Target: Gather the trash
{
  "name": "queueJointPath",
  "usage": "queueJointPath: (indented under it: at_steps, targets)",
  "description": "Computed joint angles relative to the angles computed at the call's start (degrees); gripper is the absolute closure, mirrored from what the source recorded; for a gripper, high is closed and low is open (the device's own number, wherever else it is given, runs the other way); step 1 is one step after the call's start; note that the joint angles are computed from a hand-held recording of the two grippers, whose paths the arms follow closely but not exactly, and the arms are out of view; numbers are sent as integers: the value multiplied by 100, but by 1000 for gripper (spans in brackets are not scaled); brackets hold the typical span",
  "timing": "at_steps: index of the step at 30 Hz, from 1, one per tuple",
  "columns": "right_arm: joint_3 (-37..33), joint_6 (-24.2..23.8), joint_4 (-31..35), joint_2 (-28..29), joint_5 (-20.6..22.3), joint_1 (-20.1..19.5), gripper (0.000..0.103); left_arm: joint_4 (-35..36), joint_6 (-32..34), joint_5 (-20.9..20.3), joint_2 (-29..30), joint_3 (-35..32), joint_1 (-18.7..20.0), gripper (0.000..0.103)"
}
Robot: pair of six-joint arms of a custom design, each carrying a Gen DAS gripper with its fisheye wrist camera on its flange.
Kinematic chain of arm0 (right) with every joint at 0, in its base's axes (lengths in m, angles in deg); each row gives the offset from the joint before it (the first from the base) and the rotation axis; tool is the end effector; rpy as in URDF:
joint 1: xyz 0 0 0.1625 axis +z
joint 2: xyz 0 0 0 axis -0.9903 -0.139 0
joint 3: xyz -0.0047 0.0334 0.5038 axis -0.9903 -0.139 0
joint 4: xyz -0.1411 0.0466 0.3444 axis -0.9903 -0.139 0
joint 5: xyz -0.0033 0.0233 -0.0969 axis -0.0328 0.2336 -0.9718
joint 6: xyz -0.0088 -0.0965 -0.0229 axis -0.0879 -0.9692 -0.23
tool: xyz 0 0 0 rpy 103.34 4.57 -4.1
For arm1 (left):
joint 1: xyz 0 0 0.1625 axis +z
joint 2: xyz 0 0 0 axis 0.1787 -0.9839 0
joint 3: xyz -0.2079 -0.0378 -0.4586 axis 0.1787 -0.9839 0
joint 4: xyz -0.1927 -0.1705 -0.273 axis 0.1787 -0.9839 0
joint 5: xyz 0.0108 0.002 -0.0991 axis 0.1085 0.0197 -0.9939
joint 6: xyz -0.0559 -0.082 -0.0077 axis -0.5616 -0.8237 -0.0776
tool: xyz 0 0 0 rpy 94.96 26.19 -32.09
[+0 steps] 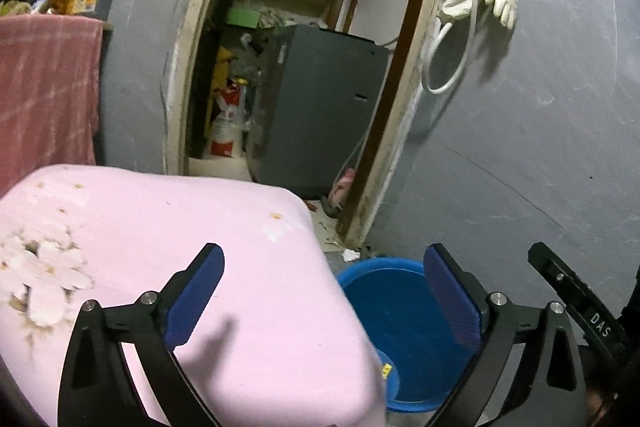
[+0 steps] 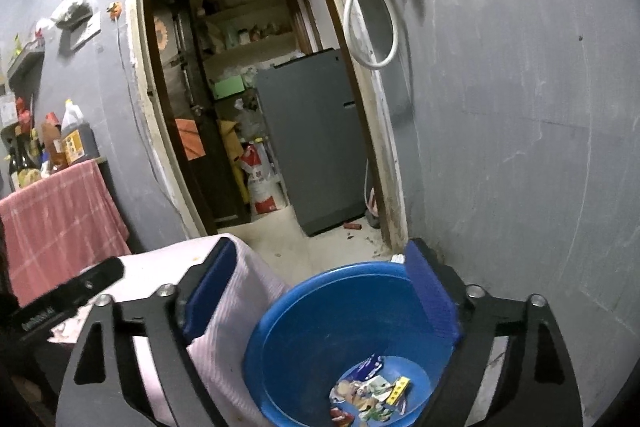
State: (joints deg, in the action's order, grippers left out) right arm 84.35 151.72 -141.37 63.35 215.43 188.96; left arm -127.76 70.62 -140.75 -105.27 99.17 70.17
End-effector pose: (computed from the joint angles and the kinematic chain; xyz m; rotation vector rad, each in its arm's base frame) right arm 0.2524 -0.6259 -0.0584 -0.1087 -1.7527 1.6884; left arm -0.0070 -0.7836 0.2213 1.2599 2.6171 -0.9919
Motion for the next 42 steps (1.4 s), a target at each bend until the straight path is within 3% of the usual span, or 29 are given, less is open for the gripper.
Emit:
queueJointPath:
  at_steps: [3,14,24,29,34,42]
  targets:
    - [-6,-135,-111,39,-35,37,0,-258,100,10,-64,125,10,3]
    - [30,-926,-855,242,-35,225,0,-912,359,-22,-316,544,152,3]
    - [274,-1129,-1518,489,25,523,0,-968,488,-312,-728,994,356,3]
    - [427,-1450,-2049,662,64,768,0,-1127,827,-486,-967,1357,461,3]
    - [521,-1392,-2353,827,178,938,0,-1270,992,-632,-1131,1599,577,3]
    - [539,-1878,-3173,1163,277,1199,0,-1669,1200,-966,-1316,1915,811,3]
